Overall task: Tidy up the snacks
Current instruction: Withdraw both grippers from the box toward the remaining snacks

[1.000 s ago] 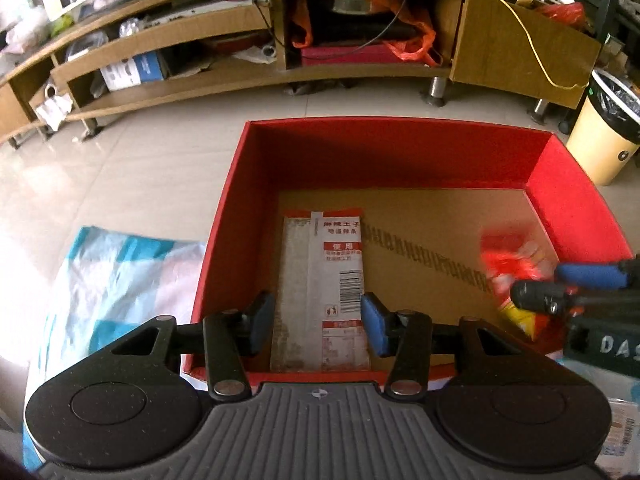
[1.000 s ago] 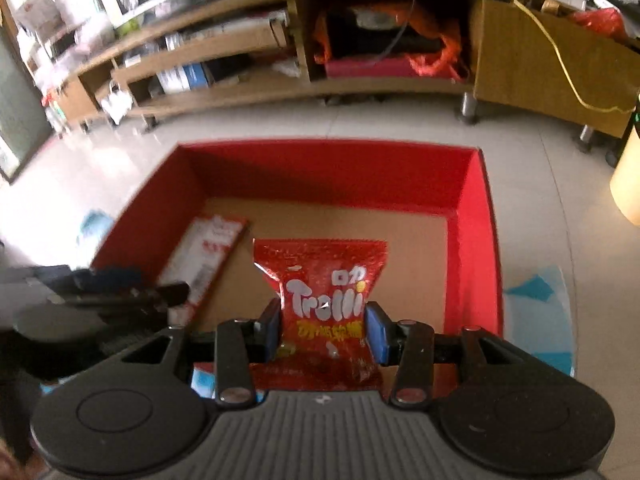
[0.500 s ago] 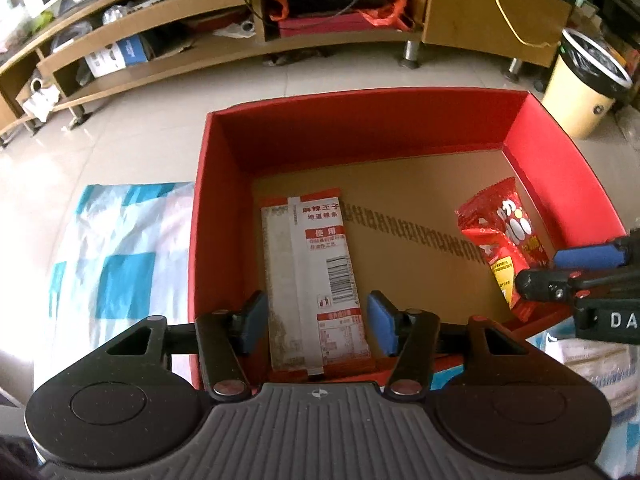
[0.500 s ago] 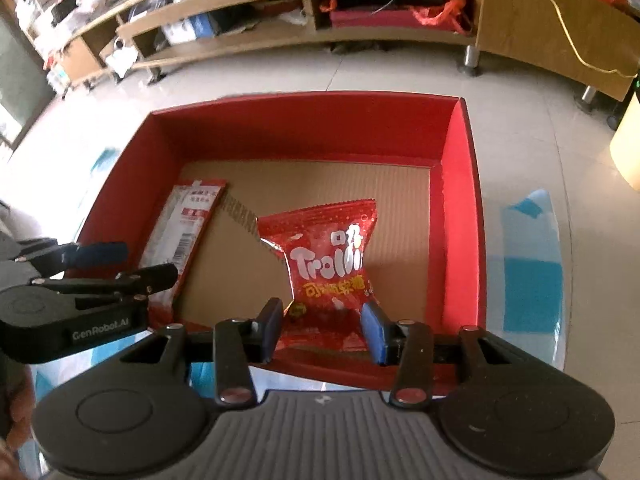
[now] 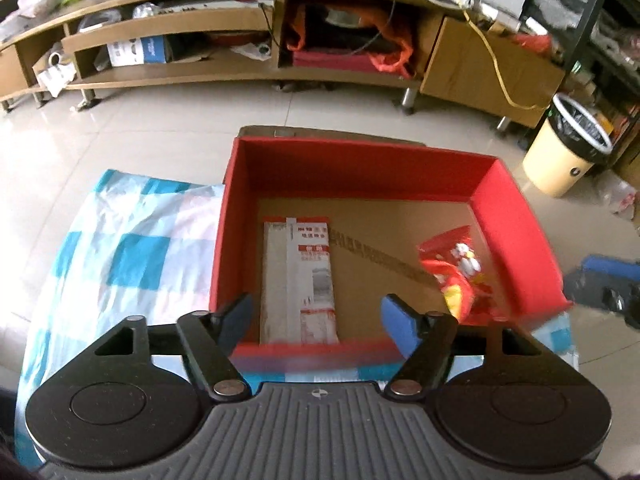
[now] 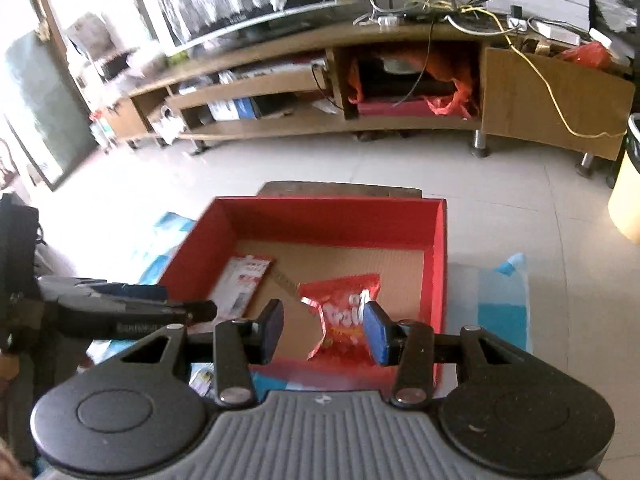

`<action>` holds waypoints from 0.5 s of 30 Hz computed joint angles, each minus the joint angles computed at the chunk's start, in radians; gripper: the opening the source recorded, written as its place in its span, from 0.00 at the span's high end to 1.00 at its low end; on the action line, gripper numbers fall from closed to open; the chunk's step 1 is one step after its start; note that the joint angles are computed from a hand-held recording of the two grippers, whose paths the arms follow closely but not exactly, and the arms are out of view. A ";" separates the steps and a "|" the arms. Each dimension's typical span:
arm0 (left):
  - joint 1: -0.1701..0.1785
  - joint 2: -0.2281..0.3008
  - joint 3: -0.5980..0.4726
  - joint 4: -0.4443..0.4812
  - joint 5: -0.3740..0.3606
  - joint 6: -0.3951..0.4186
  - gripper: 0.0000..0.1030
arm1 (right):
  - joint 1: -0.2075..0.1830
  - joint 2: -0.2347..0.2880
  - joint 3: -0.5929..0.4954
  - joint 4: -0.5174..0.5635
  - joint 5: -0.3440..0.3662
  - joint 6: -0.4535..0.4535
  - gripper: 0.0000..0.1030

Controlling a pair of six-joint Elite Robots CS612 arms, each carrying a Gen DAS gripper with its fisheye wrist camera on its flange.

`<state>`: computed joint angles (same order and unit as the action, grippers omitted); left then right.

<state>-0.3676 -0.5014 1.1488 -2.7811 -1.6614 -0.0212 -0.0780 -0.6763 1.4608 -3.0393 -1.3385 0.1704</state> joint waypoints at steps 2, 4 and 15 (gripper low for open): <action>0.004 -0.027 0.047 -0.023 -0.019 0.003 0.22 | -0.008 -0.027 0.057 -0.031 0.033 -0.010 0.58; 0.004 -0.051 0.089 -0.033 -0.031 0.009 0.20 | -0.013 -0.049 0.101 -0.027 0.059 -0.048 0.56; 0.021 -0.129 0.242 -0.051 -0.106 -0.032 0.17 | -0.030 -0.007 0.099 0.129 0.014 -0.097 0.56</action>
<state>-0.3468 -0.6299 1.3905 -2.8322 -1.7676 -0.0537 -0.1083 -0.6836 1.5602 -2.9102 -1.3244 0.0735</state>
